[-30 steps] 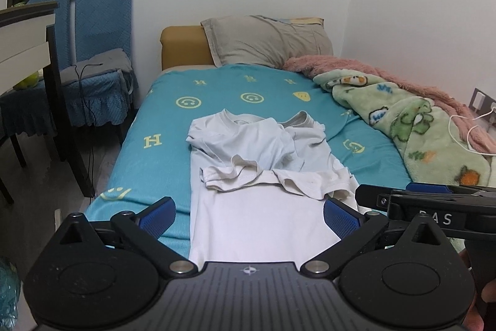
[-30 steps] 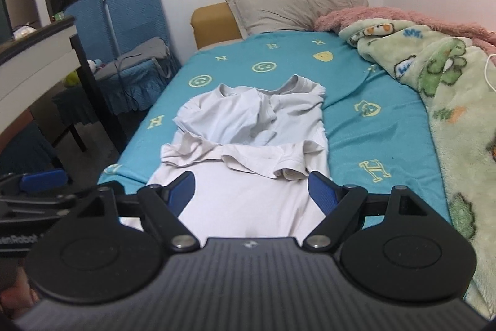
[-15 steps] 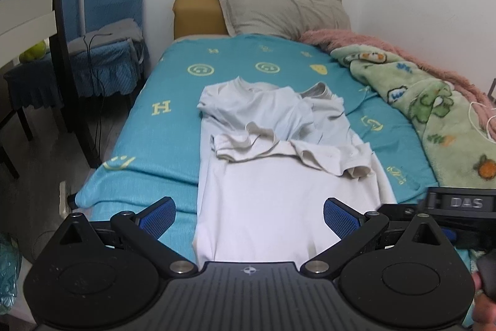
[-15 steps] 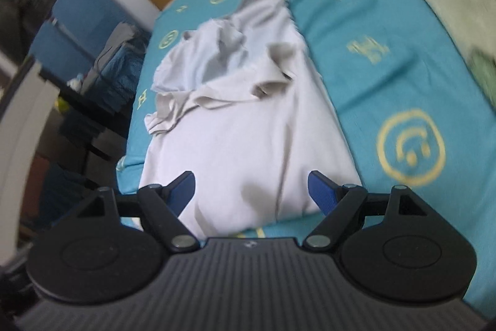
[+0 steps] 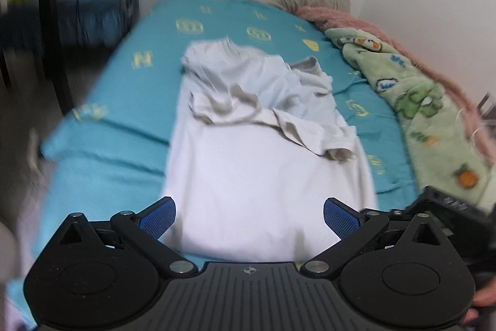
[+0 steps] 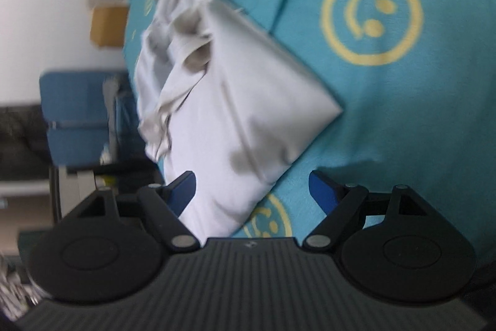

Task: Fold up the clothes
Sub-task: 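Open the left gripper and release the folded hem onto the shirt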

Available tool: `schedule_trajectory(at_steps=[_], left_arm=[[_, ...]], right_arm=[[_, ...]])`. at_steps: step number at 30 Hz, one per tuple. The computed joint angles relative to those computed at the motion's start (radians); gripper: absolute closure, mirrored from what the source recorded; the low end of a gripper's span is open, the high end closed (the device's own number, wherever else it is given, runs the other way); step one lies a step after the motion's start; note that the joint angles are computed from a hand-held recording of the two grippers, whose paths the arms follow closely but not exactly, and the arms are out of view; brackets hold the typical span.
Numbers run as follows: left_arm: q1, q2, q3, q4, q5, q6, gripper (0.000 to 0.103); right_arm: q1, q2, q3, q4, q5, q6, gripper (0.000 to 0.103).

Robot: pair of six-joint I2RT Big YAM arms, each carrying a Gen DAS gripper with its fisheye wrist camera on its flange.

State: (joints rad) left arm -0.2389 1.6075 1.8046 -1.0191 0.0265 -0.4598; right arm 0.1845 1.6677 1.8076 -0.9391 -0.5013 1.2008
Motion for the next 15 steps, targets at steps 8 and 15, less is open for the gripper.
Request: schedule_trajectory(at_steps=[8, 15], left_arm=[[0.042, 0.039, -0.033, 0.013, 0.318, -0.190, 0.002], [0.037, 0.105, -0.045, 0.077, 0.508, -0.343, 0.003]], right_arm=[[0.020, 0.002, -0.022, 0.049, 0.112, 0.093, 0.064], [0.010, -0.014, -0.022, 0.094, 0.147, 0.014, 0.091]])
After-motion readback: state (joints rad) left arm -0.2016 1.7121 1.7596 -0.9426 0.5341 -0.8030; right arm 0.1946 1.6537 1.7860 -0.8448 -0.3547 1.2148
